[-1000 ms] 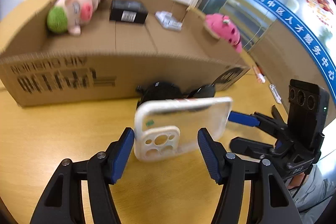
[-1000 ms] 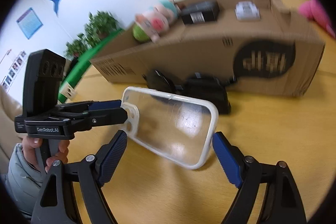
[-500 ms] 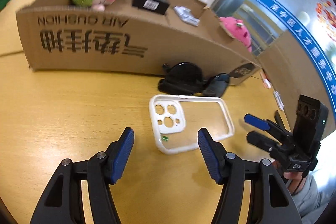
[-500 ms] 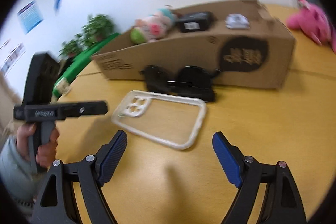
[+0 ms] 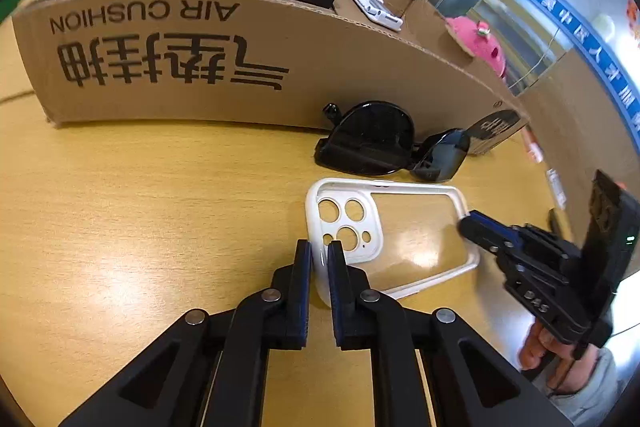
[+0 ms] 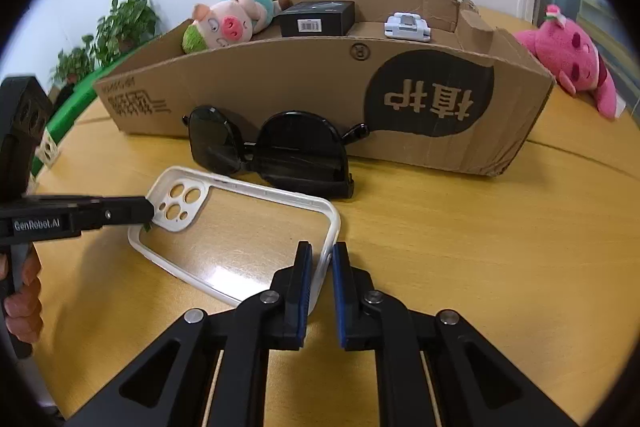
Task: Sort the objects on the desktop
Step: 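Carry the clear phone case with the left gripper over the cardboard box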
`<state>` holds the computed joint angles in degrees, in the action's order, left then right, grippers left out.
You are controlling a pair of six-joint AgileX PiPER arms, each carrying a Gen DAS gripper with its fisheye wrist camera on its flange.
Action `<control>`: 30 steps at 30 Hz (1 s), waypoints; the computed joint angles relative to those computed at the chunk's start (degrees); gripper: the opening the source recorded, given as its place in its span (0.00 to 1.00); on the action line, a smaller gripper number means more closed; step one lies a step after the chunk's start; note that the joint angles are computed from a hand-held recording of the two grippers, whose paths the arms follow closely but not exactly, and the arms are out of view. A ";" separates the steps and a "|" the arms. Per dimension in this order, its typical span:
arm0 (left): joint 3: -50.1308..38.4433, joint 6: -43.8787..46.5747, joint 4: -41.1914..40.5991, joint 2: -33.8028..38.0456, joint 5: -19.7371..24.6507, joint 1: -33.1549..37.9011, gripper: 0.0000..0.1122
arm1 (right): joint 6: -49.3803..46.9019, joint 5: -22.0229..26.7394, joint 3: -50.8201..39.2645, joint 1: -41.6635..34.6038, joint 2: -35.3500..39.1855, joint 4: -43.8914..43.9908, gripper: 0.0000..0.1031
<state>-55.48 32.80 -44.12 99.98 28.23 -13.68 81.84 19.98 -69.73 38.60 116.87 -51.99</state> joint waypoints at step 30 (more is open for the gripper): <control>-35.76 -10.41 19.50 3.71 15.83 13.66 0.04 | -44.53 11.59 -49.84 -3.89 13.93 32.24 0.07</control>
